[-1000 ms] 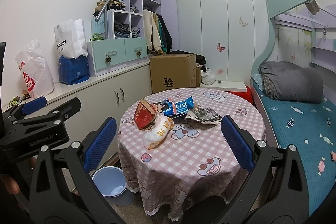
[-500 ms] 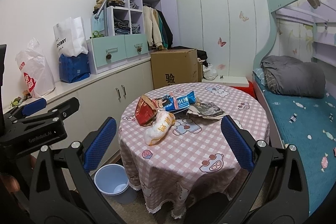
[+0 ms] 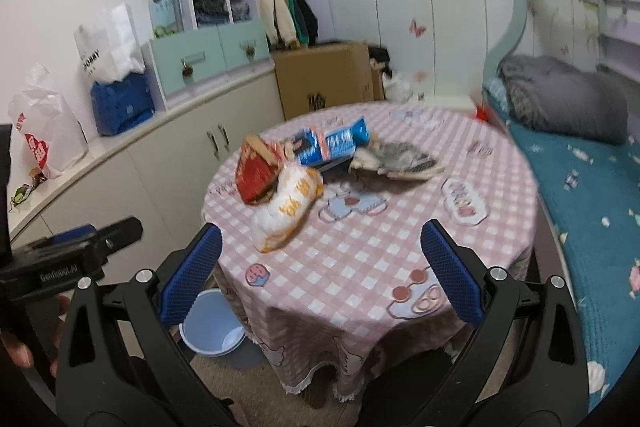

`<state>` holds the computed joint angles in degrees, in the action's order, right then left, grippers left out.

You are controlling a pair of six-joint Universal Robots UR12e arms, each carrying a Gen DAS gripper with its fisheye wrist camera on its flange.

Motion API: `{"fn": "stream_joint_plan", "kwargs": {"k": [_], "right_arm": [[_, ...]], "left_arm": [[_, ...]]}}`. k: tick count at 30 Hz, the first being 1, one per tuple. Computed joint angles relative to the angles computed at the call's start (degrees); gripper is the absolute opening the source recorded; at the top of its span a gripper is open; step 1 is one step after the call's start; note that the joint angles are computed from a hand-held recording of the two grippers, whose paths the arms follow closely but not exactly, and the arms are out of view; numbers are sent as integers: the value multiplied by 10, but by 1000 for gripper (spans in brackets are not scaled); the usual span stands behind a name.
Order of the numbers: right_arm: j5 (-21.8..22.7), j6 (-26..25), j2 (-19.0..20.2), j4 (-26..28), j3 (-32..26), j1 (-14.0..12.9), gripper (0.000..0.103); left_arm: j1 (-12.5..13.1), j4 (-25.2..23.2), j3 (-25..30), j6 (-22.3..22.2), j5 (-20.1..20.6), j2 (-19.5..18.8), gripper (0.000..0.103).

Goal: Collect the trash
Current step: 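Grasp the white plastic bag with the right tool while the left tool grasps the red paper bag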

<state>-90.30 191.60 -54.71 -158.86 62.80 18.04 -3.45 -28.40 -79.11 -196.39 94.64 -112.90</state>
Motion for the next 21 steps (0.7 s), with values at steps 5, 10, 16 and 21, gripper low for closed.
{"fn": "stream_joint_plan", "kwargs": {"k": [5,10,16,21], "right_arm": [[43,20,44,82,-69,-6,97],[79,36,93,141,-148,-8,97],[108,46,158,219,-256,-10,94],[138,42,205,284,-339,-15,58]], "left_arm": [[7,-58,40,-9,0,-35,98],[11,-63,66,-12,29,-58,98],[8,-58,104,26,63,-85,97],[5,-53,132,55,69,-107,95]]}}
